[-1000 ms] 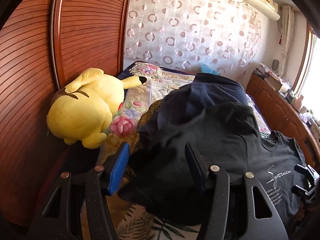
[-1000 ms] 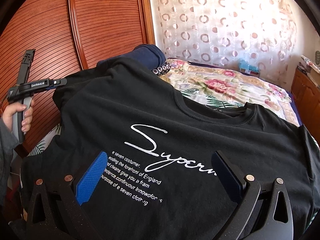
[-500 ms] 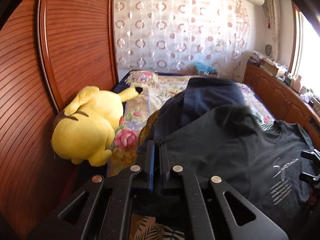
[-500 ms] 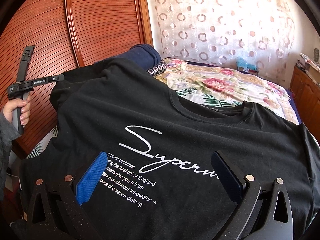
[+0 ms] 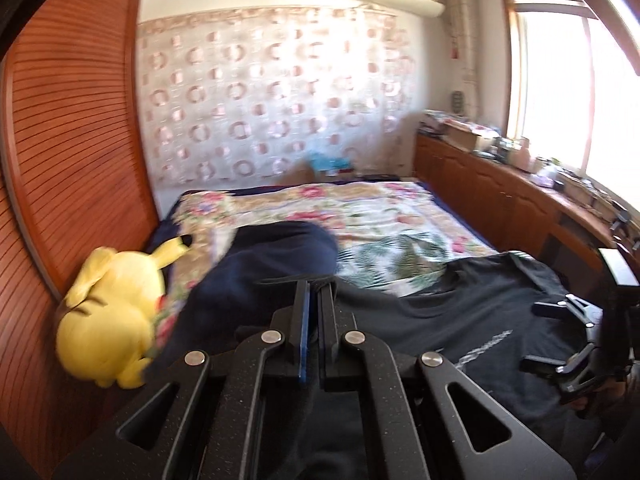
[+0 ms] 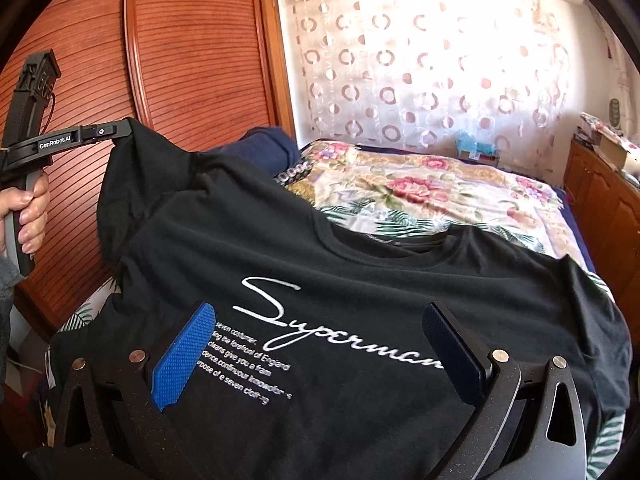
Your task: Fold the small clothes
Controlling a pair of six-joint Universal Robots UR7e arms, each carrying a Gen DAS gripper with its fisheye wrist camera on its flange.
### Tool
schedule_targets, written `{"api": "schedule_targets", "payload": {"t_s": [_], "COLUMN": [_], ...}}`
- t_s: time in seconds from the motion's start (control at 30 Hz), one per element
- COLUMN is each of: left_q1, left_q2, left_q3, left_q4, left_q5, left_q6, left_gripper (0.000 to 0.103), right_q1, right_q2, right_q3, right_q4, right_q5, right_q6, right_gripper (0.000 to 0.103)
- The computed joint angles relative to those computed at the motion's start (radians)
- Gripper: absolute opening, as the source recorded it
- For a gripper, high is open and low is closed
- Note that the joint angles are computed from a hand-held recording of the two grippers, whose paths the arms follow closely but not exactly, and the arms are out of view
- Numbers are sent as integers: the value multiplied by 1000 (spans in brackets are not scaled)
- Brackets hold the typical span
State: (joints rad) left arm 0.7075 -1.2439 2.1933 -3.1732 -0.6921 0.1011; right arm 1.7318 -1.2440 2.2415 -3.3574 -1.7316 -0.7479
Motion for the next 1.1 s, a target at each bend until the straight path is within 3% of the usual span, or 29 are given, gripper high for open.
{"api": "schedule_targets", "payload": {"t_s": [0.13,0.2,0.3,0.37,0.43,0.57,0.67,0.83,0.9,1.1], "left_q1": [-19,-14,-3,1,3,2,-12,-13,-12,-1], "left_q2": [50,61,55,50,48,23,9,-23,-31,-52], "left_q3": [-37,-52,-44,-31,-21,0,20,68,92,131], "left_q4": [15,35,35,19,12,24,-1,-53,-77,-82], "left_q5": [-14,-21,-38,-26,-28,-34,-27,4,25,47], "left_q6": [3,-6,-15,-11,-13,-31,-25,-42,-52,-83], "left_gripper": [4,10,24,41,44,69,81,82,82,82], "right_q1": [-2,1,7,11,20,45,63,79,81,106], "right_q2": [-14,-14,-10,0,14,42,59,79,91,173], "right_q3": [25,34,46,49,54,38,28,4,-20,-99], "right_q4": [-29,-41,-56,-62,-72,-63,-56,-4,46,137], "right_q5": [-1,-7,-20,-26,-35,-50,-51,-13,16,32], "right_q6": [16,24,32,36,41,55,59,58,59,43], "right_gripper": [103,103,103,103,103,103,103,95,87,81]}}
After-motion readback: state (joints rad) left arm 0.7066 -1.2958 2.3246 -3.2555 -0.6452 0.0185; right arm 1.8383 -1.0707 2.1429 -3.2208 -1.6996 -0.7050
